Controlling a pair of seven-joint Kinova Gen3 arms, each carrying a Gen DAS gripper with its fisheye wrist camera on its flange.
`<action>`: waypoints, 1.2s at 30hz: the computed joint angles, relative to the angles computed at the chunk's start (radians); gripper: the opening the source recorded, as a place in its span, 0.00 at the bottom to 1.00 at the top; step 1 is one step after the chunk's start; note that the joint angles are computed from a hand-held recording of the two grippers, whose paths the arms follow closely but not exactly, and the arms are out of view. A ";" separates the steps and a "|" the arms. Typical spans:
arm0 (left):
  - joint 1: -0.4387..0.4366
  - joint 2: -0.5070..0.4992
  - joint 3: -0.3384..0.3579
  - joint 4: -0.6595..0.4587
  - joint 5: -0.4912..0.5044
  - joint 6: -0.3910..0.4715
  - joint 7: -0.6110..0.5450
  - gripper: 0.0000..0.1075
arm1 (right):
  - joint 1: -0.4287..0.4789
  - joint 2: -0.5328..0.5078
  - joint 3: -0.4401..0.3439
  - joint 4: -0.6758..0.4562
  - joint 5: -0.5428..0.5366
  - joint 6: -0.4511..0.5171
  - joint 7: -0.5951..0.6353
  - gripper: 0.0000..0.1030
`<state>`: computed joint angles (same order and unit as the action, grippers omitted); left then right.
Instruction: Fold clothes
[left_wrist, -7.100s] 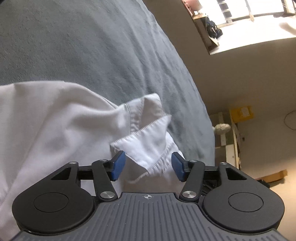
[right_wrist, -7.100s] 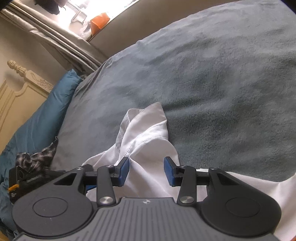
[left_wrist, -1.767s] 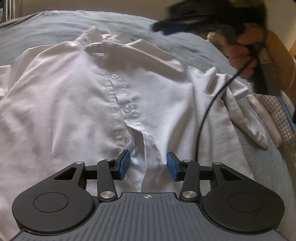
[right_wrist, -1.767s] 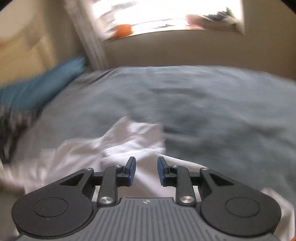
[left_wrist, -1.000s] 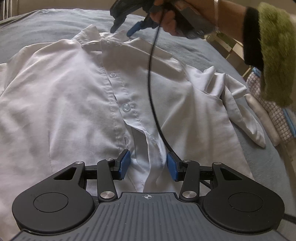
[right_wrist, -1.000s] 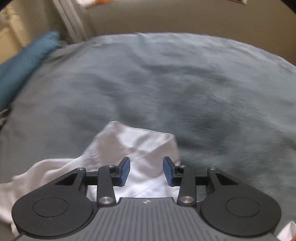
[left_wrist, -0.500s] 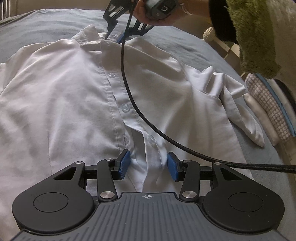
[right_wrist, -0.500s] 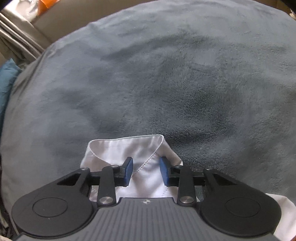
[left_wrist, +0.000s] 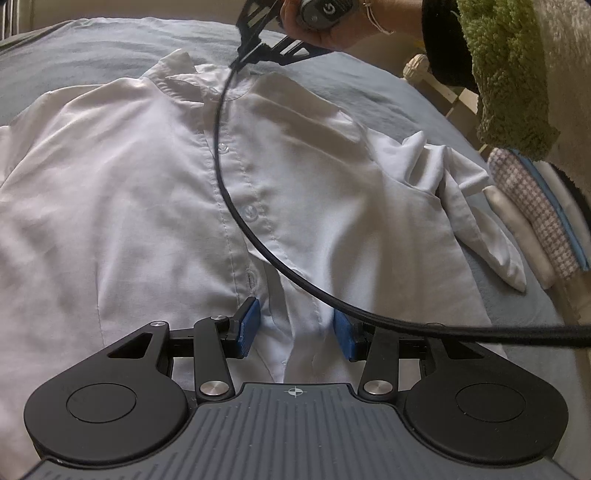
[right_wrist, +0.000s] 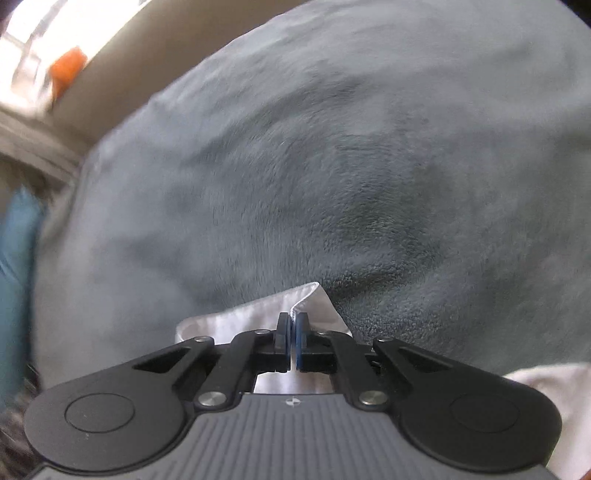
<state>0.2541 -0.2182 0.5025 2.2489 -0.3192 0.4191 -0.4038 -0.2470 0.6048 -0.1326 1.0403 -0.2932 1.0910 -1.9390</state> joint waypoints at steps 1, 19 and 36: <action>0.002 0.000 -0.004 0.000 0.002 0.001 -0.004 0.40 | 0.025 -0.007 -0.013 0.031 -0.037 -0.034 -0.004 0.02; 0.003 0.009 0.005 -0.005 -0.029 0.004 0.027 0.40 | 0.103 -0.085 0.113 0.238 -0.522 -0.016 0.442 0.23; 0.029 -0.120 -0.088 0.093 0.129 -0.093 -0.114 0.53 | 0.272 -0.518 0.282 0.709 -0.838 -0.186 0.924 0.24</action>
<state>0.2829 -0.3385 0.4144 2.3420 -0.1903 0.3261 -0.5175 0.0250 0.0868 0.1489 1.7494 -1.1311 0.9051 -1.0146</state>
